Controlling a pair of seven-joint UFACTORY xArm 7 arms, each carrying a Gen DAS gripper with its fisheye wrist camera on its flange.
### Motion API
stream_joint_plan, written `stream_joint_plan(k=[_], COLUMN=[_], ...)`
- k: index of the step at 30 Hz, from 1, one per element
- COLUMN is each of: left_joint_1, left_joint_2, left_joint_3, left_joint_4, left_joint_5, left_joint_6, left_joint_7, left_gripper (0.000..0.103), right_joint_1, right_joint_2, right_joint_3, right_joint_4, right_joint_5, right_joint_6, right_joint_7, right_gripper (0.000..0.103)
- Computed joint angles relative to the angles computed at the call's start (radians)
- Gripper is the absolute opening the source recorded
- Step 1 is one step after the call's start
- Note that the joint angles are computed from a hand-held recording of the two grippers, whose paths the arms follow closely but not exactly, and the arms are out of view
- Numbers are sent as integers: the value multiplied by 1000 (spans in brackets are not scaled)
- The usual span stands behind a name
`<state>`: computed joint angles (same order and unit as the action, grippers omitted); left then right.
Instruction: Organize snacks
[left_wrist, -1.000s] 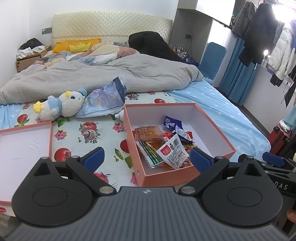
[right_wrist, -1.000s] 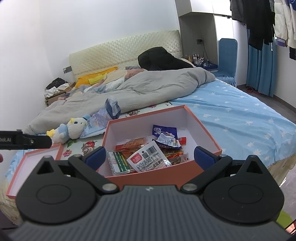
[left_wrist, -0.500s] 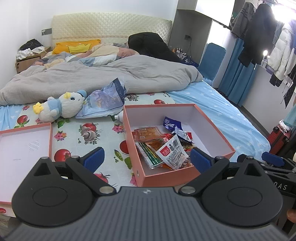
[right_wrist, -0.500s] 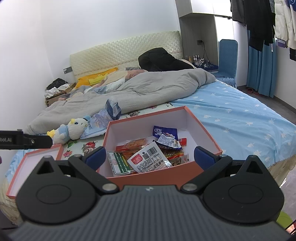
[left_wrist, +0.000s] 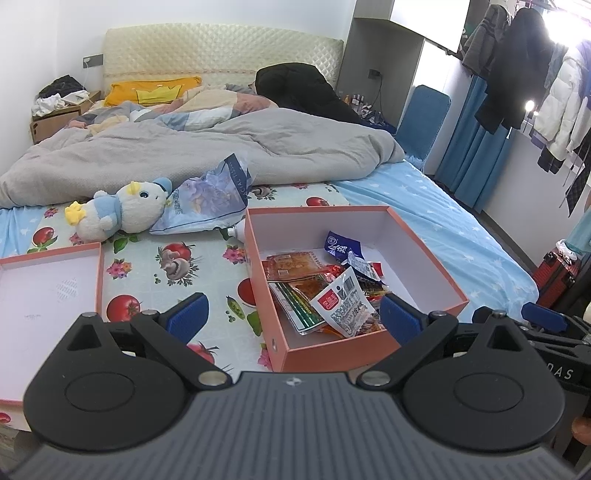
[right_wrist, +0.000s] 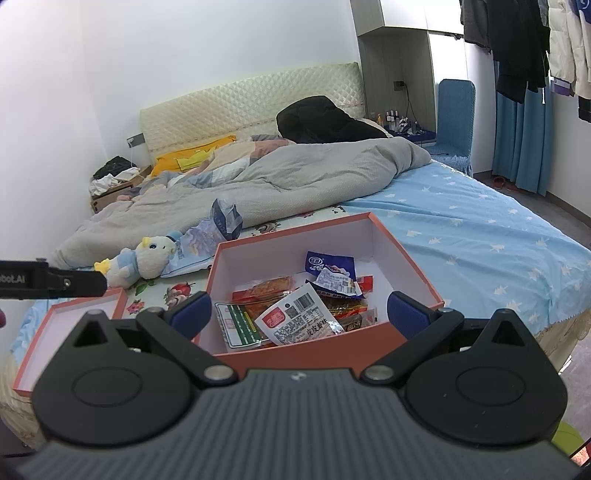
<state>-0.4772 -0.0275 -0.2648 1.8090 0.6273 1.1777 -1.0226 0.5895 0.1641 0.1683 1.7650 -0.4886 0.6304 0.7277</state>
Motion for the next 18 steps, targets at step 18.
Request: stream_joint_plan(k=[18], left_joint_1=[-16], left_joint_2=[17], left_joint_3=[7], left_joint_4=[25], left_joint_5=[8], left_joint_6=[13], left_joint_7=[-7], left_gripper=[101], right_joint_1=[3], right_joint_2=[2], right_joint_3=[0], right_joint_4=[7], right_joint_5=[-3], right_joint_6=[5], right_joint_7=[2], right_gripper=[103])
